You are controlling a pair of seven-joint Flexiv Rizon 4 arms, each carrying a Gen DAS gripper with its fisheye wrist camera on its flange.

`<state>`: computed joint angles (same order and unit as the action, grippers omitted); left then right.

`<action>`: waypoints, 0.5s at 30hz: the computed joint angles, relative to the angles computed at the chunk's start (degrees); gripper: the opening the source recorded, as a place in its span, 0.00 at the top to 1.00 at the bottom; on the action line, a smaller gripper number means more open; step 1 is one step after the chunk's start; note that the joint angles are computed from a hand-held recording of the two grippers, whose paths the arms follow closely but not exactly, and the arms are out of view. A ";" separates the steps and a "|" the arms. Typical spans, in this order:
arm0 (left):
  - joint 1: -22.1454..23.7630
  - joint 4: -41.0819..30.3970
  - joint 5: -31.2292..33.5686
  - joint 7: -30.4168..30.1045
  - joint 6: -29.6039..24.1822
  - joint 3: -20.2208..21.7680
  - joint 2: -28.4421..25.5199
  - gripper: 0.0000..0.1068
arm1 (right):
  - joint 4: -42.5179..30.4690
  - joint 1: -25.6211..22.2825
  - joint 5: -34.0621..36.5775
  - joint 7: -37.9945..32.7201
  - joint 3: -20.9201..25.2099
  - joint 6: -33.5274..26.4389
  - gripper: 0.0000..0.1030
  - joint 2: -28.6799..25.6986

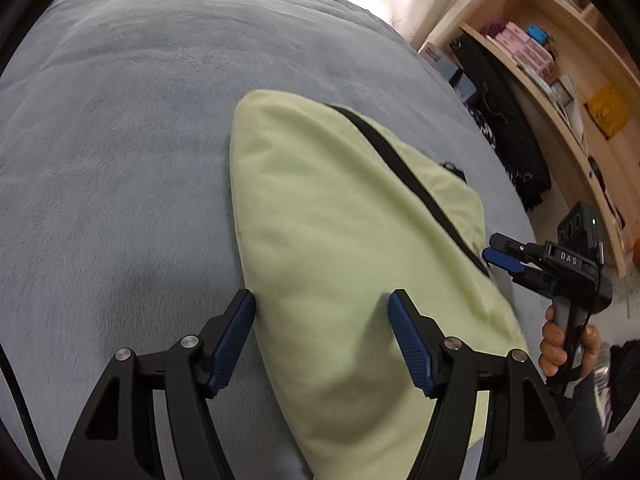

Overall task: Fold large clothes
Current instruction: 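Press the folded green bundle flat with both tools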

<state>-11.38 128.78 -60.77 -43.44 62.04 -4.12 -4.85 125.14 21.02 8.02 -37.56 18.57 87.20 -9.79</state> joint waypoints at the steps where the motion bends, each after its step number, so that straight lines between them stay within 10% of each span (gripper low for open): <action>1: 0.02 -0.27 -0.32 0.09 0.06 -0.08 -0.23 0.37 | 1.38 1.97 -3.62 3.04 -3.02 0.87 0.59 0.70; 11: -0.13 -0.10 0.54 2.01 2.38 -0.35 -0.70 0.36 | -0.70 2.79 -12.16 5.42 -6.50 0.15 0.60 -2.03; 13: -0.06 -0.17 1.07 1.63 2.46 -0.32 -0.71 0.36 | -0.19 6.01 -20.16 9.04 -11.01 -1.06 0.94 -1.78; 15: -0.04 0.19 1.36 1.73 2.56 -0.24 -0.38 0.36 | 0.13 7.64 -26.83 12.10 -13.46 -3.45 0.97 -1.08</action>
<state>-11.42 128.97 -59.41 -41.71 64.60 -4.36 -5.23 125.26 28.67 -18.81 -25.46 5.11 83.75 -10.87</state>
